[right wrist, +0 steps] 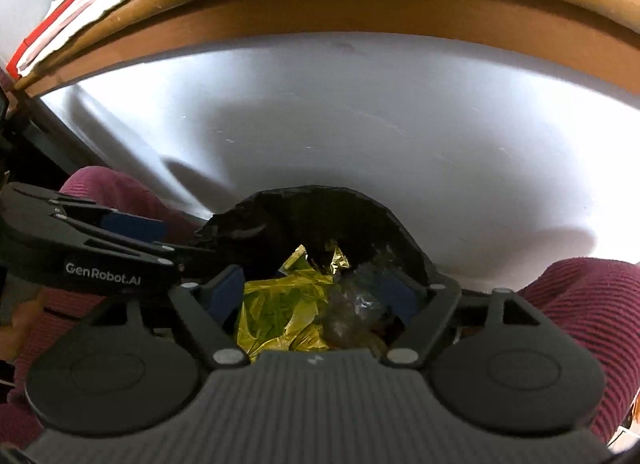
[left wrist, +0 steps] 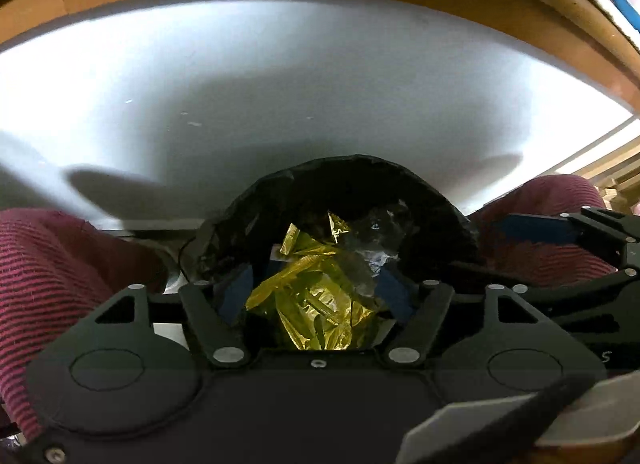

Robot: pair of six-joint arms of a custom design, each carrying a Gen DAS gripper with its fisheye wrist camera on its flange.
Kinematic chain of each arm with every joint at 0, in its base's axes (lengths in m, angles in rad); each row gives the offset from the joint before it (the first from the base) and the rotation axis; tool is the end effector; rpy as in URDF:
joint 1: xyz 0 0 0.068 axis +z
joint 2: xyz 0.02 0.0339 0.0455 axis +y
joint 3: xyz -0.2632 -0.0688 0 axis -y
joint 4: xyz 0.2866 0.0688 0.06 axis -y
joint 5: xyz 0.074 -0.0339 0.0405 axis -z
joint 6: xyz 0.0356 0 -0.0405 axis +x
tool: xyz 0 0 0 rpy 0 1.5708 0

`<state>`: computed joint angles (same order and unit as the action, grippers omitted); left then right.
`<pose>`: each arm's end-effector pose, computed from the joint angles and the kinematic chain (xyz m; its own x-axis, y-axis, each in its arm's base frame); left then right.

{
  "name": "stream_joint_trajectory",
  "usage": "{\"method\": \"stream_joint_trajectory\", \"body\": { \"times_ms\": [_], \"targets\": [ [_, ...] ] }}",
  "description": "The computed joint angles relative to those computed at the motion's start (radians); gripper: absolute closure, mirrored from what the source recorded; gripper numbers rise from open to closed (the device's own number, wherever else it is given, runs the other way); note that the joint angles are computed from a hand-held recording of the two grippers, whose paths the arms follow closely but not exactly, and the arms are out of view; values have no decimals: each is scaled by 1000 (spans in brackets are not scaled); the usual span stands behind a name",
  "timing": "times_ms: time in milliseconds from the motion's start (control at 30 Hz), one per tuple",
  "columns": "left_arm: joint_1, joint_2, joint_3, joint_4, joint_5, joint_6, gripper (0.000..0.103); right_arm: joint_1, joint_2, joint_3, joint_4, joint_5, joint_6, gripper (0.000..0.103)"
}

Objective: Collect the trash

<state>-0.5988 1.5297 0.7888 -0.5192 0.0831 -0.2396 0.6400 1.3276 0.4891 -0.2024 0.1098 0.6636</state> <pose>0.2417 -0.1685 0.1231 -0.9023 0.3294 -0.2782 0.3794 0.9131 -0.1493 0.2014 0.1451 0.1016 -0.8835 0.1055 -0.4564 -0.0063 0.9715 0.2368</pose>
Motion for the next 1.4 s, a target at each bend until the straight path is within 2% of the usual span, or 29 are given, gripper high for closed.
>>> {"method": "stream_joint_trajectory", "body": {
  "times_ms": [233,667,1400],
  "targets": [
    [-5,31,4,3,-18,-12,29,-16,27,-5,20,-20,16,9],
    [-13,38,2,7,-48,-16,21,-13,39,-4,31,-21,21,7],
    [-11,50,-4,16,-37,-24,18,-22,46,-2,31,-29,13,6]
  ]
}}
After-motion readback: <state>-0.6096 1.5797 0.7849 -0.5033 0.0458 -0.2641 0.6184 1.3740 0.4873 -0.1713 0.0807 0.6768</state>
